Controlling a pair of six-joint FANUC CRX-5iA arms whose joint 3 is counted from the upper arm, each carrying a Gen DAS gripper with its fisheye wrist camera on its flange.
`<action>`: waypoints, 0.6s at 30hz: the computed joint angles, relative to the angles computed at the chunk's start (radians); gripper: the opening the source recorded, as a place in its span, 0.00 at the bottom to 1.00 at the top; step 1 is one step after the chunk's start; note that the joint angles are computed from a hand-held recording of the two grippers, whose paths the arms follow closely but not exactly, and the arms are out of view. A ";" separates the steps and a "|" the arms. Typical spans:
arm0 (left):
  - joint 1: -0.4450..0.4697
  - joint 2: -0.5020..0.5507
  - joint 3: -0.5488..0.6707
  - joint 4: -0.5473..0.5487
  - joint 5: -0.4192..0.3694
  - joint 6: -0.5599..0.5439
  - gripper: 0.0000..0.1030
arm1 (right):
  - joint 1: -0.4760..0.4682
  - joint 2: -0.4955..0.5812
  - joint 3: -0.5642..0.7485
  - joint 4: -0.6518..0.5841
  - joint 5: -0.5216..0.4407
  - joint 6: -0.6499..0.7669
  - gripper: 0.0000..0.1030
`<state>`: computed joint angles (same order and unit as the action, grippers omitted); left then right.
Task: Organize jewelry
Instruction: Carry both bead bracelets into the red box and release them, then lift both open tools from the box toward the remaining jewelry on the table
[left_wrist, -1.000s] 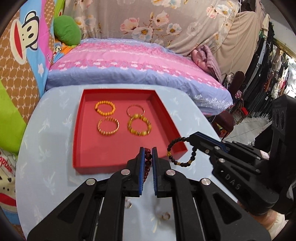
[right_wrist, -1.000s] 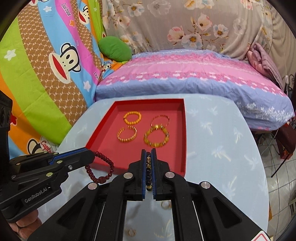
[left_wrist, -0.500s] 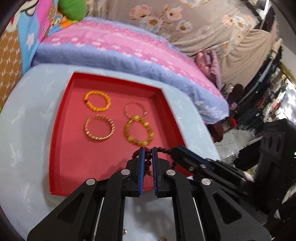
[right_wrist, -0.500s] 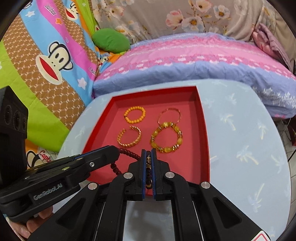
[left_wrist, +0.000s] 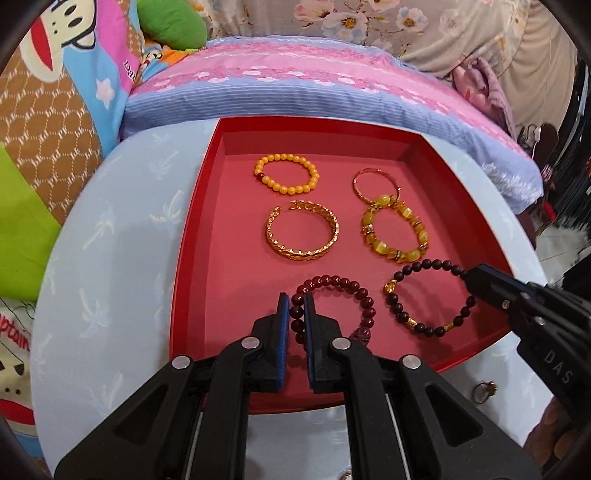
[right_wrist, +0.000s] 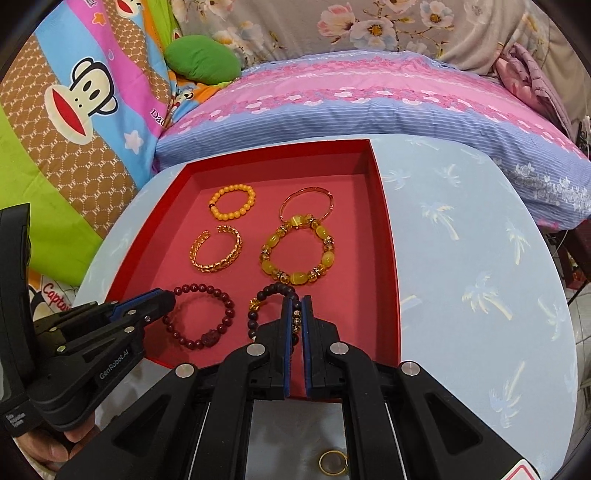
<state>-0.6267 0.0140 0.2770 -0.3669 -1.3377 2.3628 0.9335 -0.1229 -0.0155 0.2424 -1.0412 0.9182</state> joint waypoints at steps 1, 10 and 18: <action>-0.005 0.007 0.010 -0.011 -0.013 -0.001 0.08 | 0.001 0.001 -0.002 0.004 -0.001 0.000 0.05; -0.031 0.012 0.034 -0.066 -0.048 0.035 0.18 | 0.014 -0.016 -0.031 0.050 0.003 -0.054 0.31; -0.054 0.023 0.055 -0.088 -0.074 0.046 0.18 | 0.022 -0.027 -0.037 0.054 0.005 -0.057 0.31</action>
